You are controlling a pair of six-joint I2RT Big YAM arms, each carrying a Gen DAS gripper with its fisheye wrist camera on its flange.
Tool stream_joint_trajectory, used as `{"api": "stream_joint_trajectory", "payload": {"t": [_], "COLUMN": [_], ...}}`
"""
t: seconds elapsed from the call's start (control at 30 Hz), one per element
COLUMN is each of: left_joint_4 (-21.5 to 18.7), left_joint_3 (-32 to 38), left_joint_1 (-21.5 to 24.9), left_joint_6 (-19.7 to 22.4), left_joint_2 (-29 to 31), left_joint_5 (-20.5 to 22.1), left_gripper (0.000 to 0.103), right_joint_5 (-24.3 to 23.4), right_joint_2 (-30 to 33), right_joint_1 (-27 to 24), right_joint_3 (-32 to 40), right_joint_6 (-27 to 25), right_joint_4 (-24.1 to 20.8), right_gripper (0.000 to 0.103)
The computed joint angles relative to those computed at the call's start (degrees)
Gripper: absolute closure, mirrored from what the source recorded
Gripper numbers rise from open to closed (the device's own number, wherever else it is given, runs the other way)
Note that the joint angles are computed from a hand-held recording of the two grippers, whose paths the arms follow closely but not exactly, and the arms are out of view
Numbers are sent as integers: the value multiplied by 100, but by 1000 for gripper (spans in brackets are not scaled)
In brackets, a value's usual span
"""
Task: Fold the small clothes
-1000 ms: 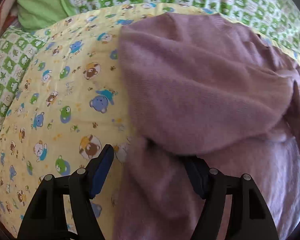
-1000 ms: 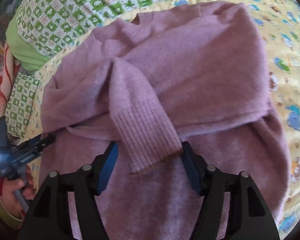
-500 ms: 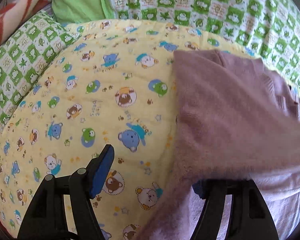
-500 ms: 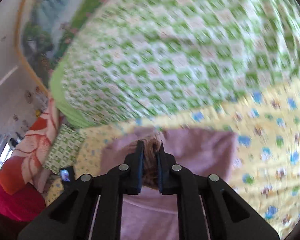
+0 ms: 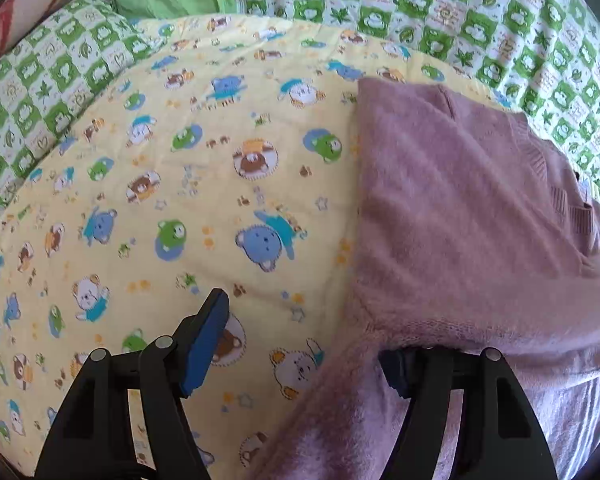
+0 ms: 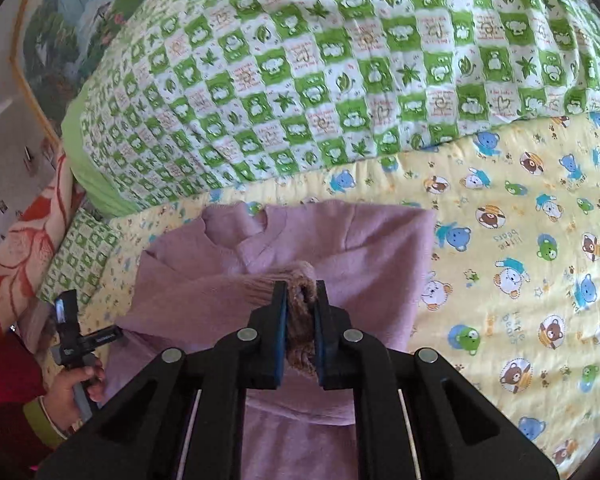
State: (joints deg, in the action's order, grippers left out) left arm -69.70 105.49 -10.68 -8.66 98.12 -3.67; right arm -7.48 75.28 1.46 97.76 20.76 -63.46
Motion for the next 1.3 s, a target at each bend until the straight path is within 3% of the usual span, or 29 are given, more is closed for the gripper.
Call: {"api": "stream_joint_trajectory", "payload": {"t": [0.17,0.2,0.3,0.33,0.47,0.6,0.73,0.87,0.93,1.0,1.07,1.3], "left_joint_4": [-96,-133,-321,-390,-554,-607,-574,-452,-648,-823,-991,-1097], "left_joint_3": [-223,-268,-368,-381,-457,-208,324,796,1117,1268,1450,1169], "left_joint_1": [49,75,193,236,381,420,330,82,-11,-119,-149,-50], "left_joint_6": [183,252,473,528,579,353,114,-62,-7,55,175,492], "left_joint_2": [-161,-211,-340,-374,-619,-607,-318,145,496,704,937,547], "left_joint_5": [156,189,354,414,666,908,1490,1986,2139,1833,1525,1415], "left_gripper": [32,32,32,32,33,33,33,33,33,34,38,32], "right_joint_5": [196,173,292,360,473,407,-117,-279,-459,-361,113,576], "right_joint_2": [7,-41,-292,-349,-478,-376,-117,226,407,551,630,201], "right_joint_1": [14,9,34,46,12,87,276,465,472,490,489,451], "right_joint_3": [-430,-563,-825,-844,-752,-478,-311,-211,-174,-127,-93,-220], "right_joint_6": [-189,-95,104,147,252,239,340,395,436,385,294,736], "right_joint_4": [-780,-909,-965,-989,-993,-801,-510,-460,-547,-718,-851,-560], "right_gripper": [86,81,51,49,49,49,49,49,49,49,50,46]}}
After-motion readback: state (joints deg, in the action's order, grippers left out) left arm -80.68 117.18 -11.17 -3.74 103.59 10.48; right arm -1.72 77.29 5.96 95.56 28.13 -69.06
